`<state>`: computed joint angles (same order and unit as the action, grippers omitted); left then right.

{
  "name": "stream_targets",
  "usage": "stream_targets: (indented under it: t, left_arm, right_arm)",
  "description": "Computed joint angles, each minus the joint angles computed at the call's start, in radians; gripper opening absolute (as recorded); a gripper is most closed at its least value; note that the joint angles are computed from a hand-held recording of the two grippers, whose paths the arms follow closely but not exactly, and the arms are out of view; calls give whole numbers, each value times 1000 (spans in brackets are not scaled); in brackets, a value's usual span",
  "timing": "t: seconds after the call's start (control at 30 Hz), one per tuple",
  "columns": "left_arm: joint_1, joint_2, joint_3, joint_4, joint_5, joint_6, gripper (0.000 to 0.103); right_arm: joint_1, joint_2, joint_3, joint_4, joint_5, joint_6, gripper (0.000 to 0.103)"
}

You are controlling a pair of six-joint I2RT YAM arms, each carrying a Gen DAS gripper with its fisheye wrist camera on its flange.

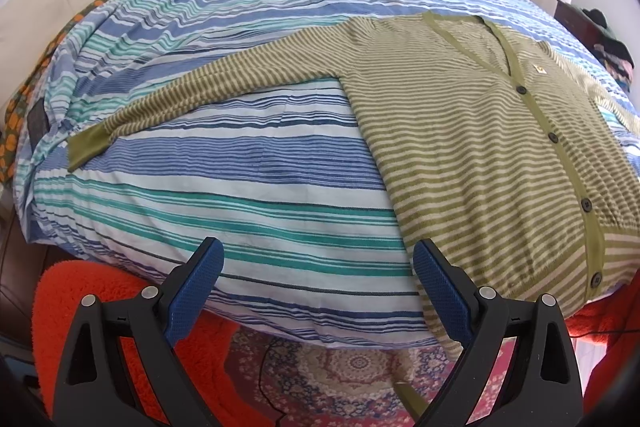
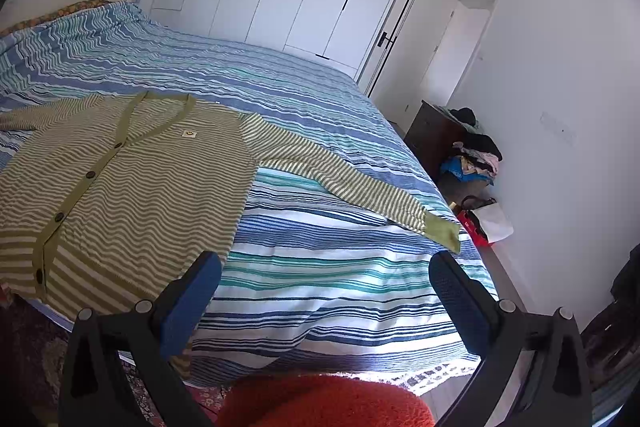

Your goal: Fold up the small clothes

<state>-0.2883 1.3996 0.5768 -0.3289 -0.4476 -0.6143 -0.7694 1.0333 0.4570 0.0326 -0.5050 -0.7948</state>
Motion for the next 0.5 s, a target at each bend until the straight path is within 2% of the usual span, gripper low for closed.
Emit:
stream_targets:
  t: [0.5]
  left_arm:
    - [-7,4,5,-2,3,-4,96]
  right_arm:
    - [1,2,0,0,7,-6,102]
